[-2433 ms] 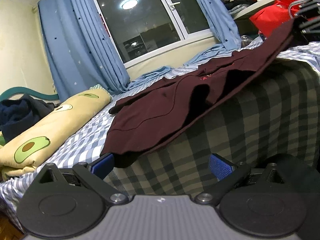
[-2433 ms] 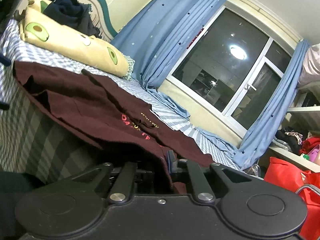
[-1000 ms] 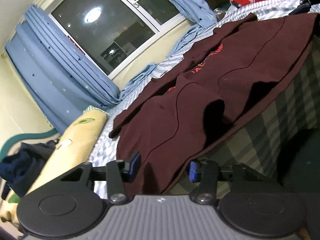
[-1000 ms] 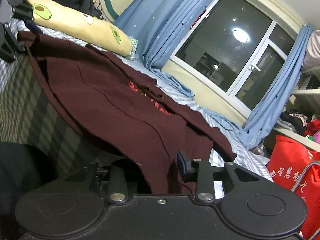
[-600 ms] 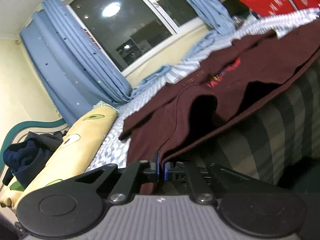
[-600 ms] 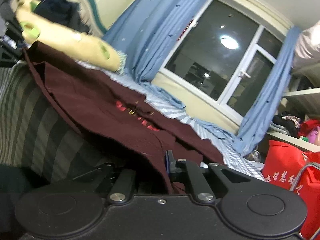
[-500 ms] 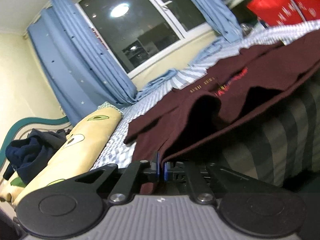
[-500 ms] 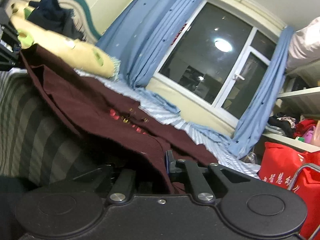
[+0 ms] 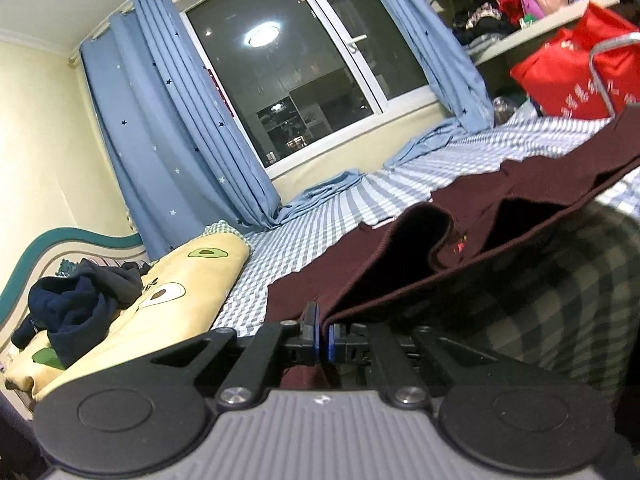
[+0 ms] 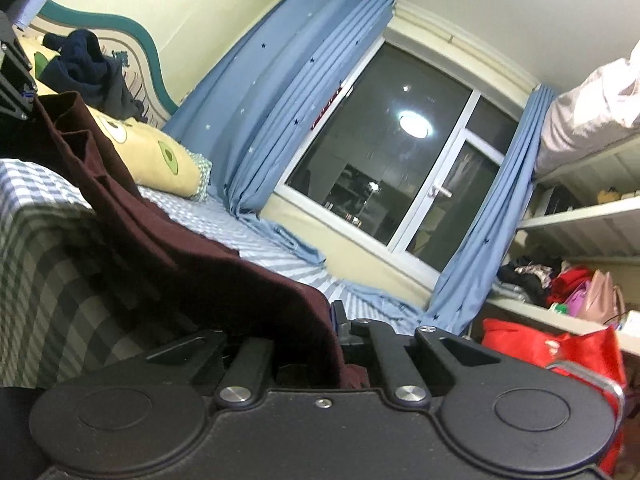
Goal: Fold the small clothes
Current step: 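Lift the hem with both tools and fold it toward the collar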
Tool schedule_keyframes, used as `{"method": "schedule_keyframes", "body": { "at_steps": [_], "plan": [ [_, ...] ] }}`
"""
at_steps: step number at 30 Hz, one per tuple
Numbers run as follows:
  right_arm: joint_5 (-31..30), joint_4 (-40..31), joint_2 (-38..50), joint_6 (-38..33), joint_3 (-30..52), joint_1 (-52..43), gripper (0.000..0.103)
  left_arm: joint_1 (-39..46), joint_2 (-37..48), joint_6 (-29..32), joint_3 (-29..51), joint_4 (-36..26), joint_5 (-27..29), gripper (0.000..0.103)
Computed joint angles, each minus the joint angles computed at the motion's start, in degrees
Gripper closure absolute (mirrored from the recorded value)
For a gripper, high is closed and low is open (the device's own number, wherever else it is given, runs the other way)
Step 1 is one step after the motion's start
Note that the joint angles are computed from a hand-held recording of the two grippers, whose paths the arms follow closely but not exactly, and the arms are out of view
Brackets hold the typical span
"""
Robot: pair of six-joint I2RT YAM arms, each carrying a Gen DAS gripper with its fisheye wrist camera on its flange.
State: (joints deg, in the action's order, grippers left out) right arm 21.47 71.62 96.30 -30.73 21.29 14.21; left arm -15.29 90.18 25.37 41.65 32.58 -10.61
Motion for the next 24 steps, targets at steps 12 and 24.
{"method": "schedule_keyframes", "body": {
  "at_steps": [12, 24],
  "plan": [
    [2.3, -15.9, -26.2, 0.5, -11.1, 3.5, 0.097, -0.7, -15.9, -0.2, -9.6, -5.4, 3.4, 0.101],
    [-6.5, -15.0, -7.1, -6.3, 11.8, -5.7, 0.096, -0.2, 3.6, -1.8, 18.1, -9.6, 1.8, 0.101]
  ]
}}
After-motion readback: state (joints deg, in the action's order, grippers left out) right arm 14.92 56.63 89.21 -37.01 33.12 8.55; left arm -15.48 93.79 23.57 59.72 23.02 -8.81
